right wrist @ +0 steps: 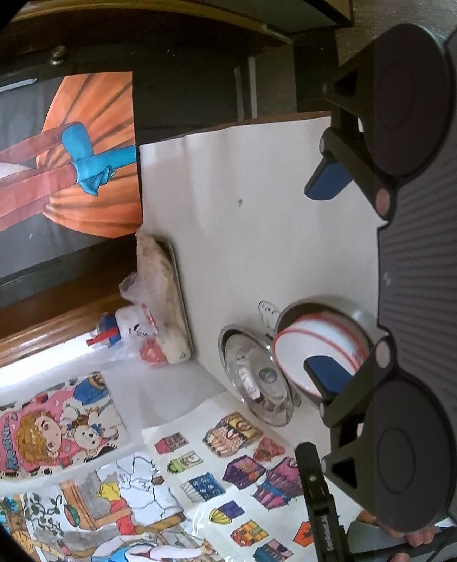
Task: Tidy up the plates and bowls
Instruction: 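Move both tools to the steel bowl rim and close them on it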
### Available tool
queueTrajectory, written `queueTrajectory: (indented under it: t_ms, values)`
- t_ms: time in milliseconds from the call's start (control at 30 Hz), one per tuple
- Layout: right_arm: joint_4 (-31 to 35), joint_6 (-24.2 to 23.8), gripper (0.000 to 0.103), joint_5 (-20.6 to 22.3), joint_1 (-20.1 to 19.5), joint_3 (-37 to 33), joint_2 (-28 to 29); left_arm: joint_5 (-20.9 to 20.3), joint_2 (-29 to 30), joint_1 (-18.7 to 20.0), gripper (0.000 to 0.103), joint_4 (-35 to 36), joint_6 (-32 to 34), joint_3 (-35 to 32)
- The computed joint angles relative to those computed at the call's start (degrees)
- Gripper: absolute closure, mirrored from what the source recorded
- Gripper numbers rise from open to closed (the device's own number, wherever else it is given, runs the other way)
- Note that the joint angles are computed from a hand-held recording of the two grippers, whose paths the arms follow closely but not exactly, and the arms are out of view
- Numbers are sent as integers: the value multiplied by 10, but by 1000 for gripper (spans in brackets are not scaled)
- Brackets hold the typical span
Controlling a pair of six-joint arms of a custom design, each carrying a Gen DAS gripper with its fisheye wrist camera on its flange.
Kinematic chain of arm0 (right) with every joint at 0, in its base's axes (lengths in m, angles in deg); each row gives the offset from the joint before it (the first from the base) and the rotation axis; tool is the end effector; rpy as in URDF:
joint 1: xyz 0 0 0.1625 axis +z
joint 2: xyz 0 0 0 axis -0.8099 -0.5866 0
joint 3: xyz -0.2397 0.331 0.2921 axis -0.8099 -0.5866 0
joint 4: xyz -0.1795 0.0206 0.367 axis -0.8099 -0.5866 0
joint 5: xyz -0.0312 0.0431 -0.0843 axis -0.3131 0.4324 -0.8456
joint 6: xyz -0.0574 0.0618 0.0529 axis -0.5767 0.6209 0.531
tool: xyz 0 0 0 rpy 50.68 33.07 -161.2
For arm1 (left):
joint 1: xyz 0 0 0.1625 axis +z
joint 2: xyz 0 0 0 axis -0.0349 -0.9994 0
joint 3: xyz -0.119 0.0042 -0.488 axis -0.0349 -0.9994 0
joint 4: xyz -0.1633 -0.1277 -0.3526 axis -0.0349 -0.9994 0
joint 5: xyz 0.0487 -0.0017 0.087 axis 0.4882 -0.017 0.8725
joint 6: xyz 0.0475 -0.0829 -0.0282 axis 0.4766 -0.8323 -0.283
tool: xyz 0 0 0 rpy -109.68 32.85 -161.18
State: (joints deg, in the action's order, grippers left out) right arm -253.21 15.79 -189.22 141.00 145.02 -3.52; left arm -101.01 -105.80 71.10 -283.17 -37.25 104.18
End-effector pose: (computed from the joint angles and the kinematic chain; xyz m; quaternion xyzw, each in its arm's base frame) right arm 0.0716 -0.6641 0.1400 0.0753 -0.8822 0.4163 0.2070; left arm -0.1012 -0.7540 0.0661 0.2556 0.8730 -0.3650 0.1985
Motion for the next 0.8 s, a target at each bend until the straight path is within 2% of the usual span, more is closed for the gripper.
queueTrajectory:
  t_ms: [100, 533, 800]
  values:
    - [-6, 2, 5, 5, -7, -6, 6, 0, 5, 4, 1, 5, -3, -3]
    - [46, 9, 7, 35, -28, -15, 5, 15, 19, 18, 1, 38, -3, -27]
    - [72, 7, 11, 24, -26, -24, 8, 5, 19, 20, 4, 78, -9, -44]
